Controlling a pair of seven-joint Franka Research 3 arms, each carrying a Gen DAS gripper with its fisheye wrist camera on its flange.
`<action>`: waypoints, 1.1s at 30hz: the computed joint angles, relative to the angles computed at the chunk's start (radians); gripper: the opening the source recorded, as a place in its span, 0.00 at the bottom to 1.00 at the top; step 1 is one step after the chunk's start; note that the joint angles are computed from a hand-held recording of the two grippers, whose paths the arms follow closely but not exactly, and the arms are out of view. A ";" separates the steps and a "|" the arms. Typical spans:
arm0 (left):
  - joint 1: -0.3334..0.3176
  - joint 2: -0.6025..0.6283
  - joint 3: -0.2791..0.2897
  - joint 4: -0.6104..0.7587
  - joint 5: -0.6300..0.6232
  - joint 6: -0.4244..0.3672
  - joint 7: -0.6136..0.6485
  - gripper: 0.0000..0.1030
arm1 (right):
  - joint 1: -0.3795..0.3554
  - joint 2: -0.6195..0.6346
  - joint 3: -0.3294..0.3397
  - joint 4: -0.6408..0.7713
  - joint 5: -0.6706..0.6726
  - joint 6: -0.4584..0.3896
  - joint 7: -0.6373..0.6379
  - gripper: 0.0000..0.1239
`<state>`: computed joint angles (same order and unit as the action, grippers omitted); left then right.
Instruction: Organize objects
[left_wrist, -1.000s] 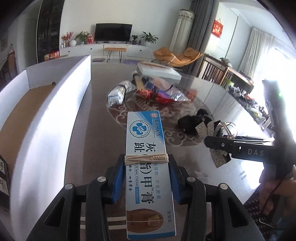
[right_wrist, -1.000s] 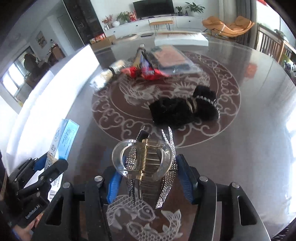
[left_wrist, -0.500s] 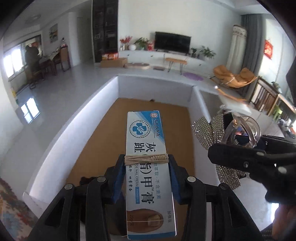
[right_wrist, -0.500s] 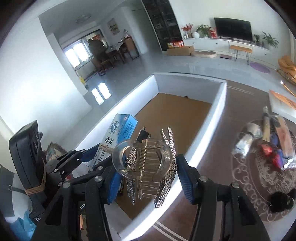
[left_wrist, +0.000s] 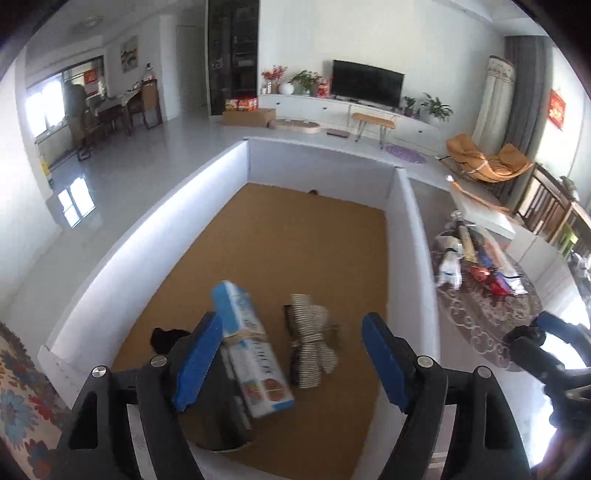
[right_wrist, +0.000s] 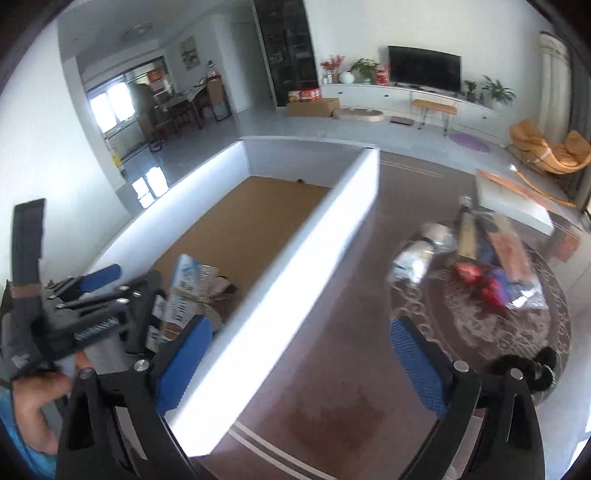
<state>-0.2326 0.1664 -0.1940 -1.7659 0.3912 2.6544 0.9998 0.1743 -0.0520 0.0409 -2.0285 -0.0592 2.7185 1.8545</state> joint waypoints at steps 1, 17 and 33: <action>-0.002 -0.005 -0.022 -0.009 -0.033 0.035 0.039 0.75 | -0.021 -0.042 -0.011 -0.068 -0.053 0.019 0.055 0.79; -0.290 0.348 -0.091 0.299 -0.221 -0.024 0.323 1.00 | -0.424 -0.332 0.040 -0.540 -0.428 -0.012 0.480 0.79; -0.325 0.465 -0.037 0.439 -0.045 -0.122 0.253 1.00 | -0.446 -0.320 0.072 -0.542 -0.476 0.018 0.542 0.83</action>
